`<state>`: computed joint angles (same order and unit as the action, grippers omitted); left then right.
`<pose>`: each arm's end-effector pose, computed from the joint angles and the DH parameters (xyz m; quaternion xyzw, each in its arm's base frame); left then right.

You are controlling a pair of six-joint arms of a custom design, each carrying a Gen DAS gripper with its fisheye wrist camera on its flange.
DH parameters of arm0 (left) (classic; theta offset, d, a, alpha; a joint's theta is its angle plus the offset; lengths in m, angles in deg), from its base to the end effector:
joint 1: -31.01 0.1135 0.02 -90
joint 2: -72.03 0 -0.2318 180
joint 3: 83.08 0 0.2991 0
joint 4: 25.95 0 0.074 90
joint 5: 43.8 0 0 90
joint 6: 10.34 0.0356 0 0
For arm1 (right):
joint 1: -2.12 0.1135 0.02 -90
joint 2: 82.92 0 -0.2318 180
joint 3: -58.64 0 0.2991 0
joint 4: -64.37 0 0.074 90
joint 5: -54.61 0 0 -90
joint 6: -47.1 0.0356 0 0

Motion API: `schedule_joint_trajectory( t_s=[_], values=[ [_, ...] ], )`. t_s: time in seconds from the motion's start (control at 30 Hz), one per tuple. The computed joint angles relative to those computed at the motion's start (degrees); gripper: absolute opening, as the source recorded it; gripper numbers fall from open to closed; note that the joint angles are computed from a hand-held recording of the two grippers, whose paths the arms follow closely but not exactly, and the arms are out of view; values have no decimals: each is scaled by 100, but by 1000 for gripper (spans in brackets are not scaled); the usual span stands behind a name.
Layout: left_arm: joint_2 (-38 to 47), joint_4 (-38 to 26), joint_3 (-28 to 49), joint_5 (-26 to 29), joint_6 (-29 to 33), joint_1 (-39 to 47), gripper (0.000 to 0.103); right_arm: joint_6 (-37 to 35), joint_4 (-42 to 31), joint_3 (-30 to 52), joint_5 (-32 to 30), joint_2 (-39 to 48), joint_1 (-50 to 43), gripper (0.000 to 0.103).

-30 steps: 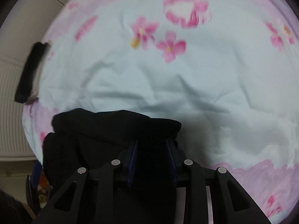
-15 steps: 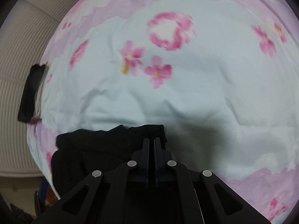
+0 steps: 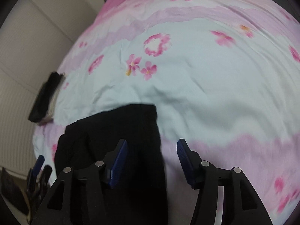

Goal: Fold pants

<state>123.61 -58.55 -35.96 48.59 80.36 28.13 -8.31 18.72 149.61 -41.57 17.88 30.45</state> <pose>0.2612 -0.0146 0.2058 0.0372 0.8942 -0.0271 0.4452 0.3680 0.2027 0.2000 0.0361 0.9530 0.1985 0.2259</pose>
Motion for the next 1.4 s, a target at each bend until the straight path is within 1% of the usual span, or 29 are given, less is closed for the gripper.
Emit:
schedule_joint_trajectory(
  t_s=[0.07, 0.17, 0.23, 0.27, 0.33, 0.37, 0.4, 0.47, 0.53, 0.57, 0.63, 0.67, 0.73, 0.77, 0.8, 0.87, 0.93, 1.03, 1.1, 1.17, 1.23, 1.27, 1.3, 1.4],
  values=[
    [-409, -218, -228, 82, -4, 240, 62, 300, 369, -851, 268, -607, 164, 61],
    [-1269, -627, -694, 172, -36, 581, 65, 1047, 1085, -2060, 686, -1396, 674, 63],
    [-2013, -981, -1084, 184, -20, 796, 68, 1569, 1324, -2544, 1060, -1710, 1009, 63],
    [-2244, -1110, -1202, 194, 7, 865, 68, 1727, 1315, -2685, 1301, -1840, 1170, 63],
    [-2735, -1431, -1435, 260, 77, 1049, 68, 1716, 1388, -2920, 1887, -2136, 1546, 63],
    [-3034, -1643, -1550, 321, 115, 1191, 68, 1521, 1491, -2948, 2028, -2204, 1713, 63],
    [-3210, -1763, -1609, 357, 135, 1275, 68, 1321, 1570, -2957, 2022, -2249, 1836, 63],
    [-3656, -2070, -1716, 391, 187, 1463, 68, 840, 1682, -2723, 1730, -2064, 2063, 63],
    [-4026, -2362, -1763, 433, 309, 1651, 68, 261, 1783, -2165, 1345, -1532, 2326, 63],
    [-4202, -2536, -1768, 474, 426, 1781, 68, 114, 1783, -1977, 1311, -1357, 2413, 63],
    [-4381, -2730, -1755, 552, 568, 1997, 68, -354, 1752, -1212, 1071, -649, 2586, 63],
    [-4448, -2818, -1741, 603, 625, 2106, 68, -431, 1711, -1029, 1040, -481, 2655, 63],
    [-4531, -2986, -1690, 761, 775, 2423, 68, -746, 1257, -27, 1019, 397, 2746, 62],
    [-4518, -3026, -1660, 835, 842, 2552, 68, -813, 1070, 256, 1011, 637, 2765, 62],
    [-4514, -3080, -1621, 939, 928, 2725, 68, -936, 715, 779, 927, 1093, 2769, 62],
    [-4489, -3153, -1556, 1136, 1080, 3014, 68, -1052, 213, 1383, 947, 1613, 2813, 62],
    [-4468, -3246, -1505, 1367, 1276, 3344, 68, -1180, -2, 1571, 942, 1789, 2842, 62],
    [-4436, -3308, -1498, 1592, 1426, 3649, 68, -1331, -29, 1382, 1333, 1664, 2980, 62],
    [-4301, -3303, -1467, 1687, 1445, 3716, 68, -1491, -138, 1521, 1601, 1778, 3047, 62],
    [-4218, -3282, -1452, 1719, 1453, 3692, 68, -1583, -175, 1697, 1579, 1956, 3039, 62],
    [-4220, -3272, -1449, 1738, 1473, 3669, 68, -1611, 45, 1605, 1354, 1960, 2979, 41],
    [-4224, -3274, -1434, 1753, 1477, 3671, 68, -1492, 186, 1400, 1229, 1798, 2934, 29],
    [-4221, -3268, -1416, 1787, 1478, 3701, 68, -1454, 203, 1373, 1249, 1748, 2942, 21],
    [-4219, -3245, -1364, 1930, 1508, 3879, 68, -1728, 218, 1072, 1501, 1357, 3101, 17]
  ],
)
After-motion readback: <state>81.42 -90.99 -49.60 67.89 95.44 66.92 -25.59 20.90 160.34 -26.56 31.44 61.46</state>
